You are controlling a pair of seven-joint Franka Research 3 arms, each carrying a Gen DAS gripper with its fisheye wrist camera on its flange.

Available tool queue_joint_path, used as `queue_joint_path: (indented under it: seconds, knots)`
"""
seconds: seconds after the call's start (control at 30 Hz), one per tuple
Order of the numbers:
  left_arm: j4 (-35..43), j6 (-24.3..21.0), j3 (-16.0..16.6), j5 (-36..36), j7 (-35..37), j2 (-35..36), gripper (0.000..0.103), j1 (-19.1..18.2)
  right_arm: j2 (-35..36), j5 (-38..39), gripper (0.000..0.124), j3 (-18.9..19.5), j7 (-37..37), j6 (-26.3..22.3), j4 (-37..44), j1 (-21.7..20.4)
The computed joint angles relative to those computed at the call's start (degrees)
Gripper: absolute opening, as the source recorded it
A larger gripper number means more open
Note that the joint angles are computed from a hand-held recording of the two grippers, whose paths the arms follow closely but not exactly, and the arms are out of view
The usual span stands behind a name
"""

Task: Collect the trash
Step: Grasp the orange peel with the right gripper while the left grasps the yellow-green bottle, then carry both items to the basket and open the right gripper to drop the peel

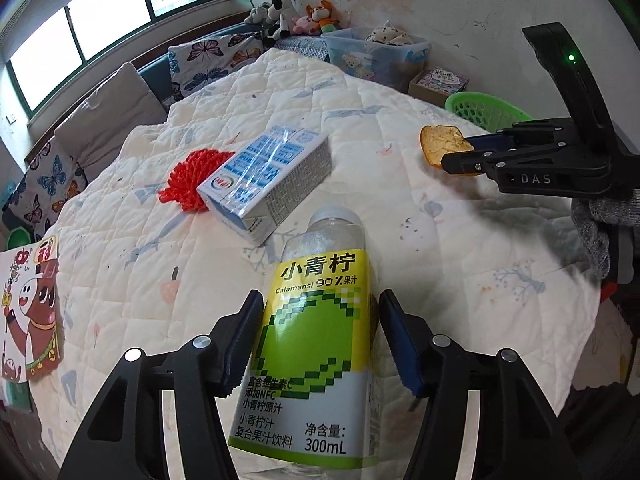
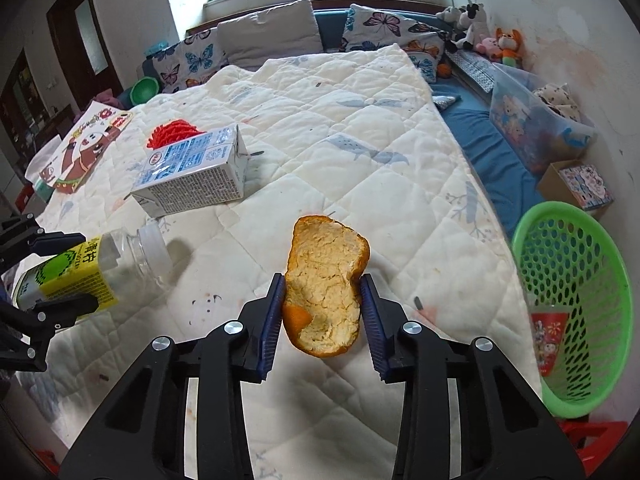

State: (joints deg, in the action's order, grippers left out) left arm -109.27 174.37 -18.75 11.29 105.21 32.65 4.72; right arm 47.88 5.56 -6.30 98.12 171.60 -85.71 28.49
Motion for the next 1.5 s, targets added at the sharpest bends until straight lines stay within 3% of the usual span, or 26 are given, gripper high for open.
queue_joint_path:
  seconds: [0.4,0.53,0.83,1.07,1.33,1.5]
  knots:
    - [-0.74,1.32,0.12,0.44,-3.07,-1.33,0.056,-2.61,-7.74,2.62,0.038,-2.58,-0.26,7.69,-12.94,0.08]
    - [-0.38,1.45,-2.49,-0.28,-2.61,-1.26,0.055,-1.01,-9.43,4.17,0.038,-3.29,-0.88,9.28,-15.74,-0.10]
    - [4.86,-0.03,-6.56,-1.62,-0.89,1.40,0.055,-1.97,-12.39,7.50,0.038,-6.46,-1.01,10.93,-21.20,-1.04]
    - [14.81,-4.42,-7.75,-2.96,1.37,6.48,0.055,-6.80,-13.06,8.66,0.038,-8.44,-1.06,10.56,-23.93,-3.44]
    - [30.11,-11.68,-4.62,-4.45,2.55,14.09,0.055,-15.93,-13.20,11.07,0.048,-2.59,-2.83,11.67,-25.09,-12.15]
    - [43.16,-18.55,-2.15,-5.19,2.74,21.15,0.055,-21.49,-15.03,12.54,0.054,-0.44,-4.86,14.86,-28.50,-15.02]
